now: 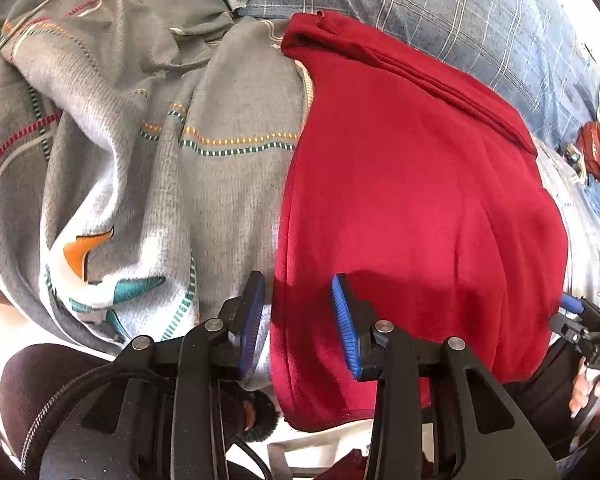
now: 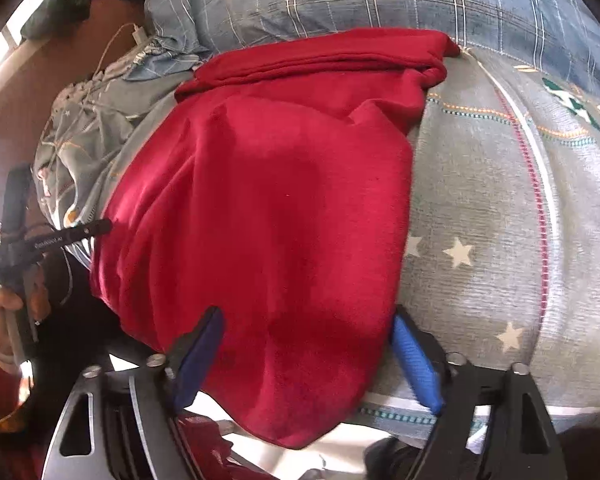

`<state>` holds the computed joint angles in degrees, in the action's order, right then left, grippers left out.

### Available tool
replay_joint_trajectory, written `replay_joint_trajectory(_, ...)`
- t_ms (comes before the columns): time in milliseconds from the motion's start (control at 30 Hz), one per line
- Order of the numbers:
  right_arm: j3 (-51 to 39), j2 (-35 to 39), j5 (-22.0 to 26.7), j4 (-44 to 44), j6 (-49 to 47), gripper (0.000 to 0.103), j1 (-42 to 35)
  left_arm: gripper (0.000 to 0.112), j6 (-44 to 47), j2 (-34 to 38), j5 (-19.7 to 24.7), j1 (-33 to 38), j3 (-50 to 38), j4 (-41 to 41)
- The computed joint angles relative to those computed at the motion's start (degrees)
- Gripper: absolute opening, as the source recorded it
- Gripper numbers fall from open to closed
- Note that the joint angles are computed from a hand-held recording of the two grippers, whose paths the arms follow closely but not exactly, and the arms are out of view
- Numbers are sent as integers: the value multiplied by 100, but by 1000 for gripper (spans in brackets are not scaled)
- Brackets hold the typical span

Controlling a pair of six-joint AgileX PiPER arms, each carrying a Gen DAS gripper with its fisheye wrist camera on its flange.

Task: Fold small clothes

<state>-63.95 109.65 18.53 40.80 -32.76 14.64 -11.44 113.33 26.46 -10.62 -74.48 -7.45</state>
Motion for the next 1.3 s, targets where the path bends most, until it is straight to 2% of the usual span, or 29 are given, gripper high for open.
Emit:
replay_joint_trajectory(67,-24,41,-52,9,-20,92,56,38,-116,-6,-52,-34,32,76)
replay_joint_trajectory(133,-91,78,-42,-405,230,95,135,42,-168,11,-79,-73,25,126)
replay_joint_trajectory(267,-196,163,-58,-845,522,101,265,59,-276,89,-95,-195,-55,328)
replay_joint_trajectory(367,-236,178,-48,-1035,718,101,285,60,-858,175,14,-382,-191,1095)
replay_joint_trajectory(433,-242,175,-5,-872,545,101,249,60,-892,179,53,-409,-212,1197)
replay_joint_trajectory(533,-220,103,154,-800,500,98,164,60,-144,133,195,-248,-236,437)
replay_joint_trajectory(600,-132,19,340,-354,108,94,34,60,533,21,175,-103,-74,-301)
replay_joint_trajectory(733,213,-150,624,612,-721,77,-240,60,1314,-109,135,117,229,-1237)
replay_joint_trajectory(833,537,-289,625,1010,-1172,74,-336,59,1644,-225,98,175,431,-1640)
replay_joint_trajectory(933,754,-337,797,1425,-1645,74,-445,54,1722,-287,228,162,474,-1751)
replay_joint_trajectory(1167,745,-162,1101,1408,-1739,74,-445,54,1813,-468,353,49,625,-1678)
replay_joint_trajectory(1300,707,-120,1121,1428,-1831,74,-445,54,967,-221,581,-36,382,-974)
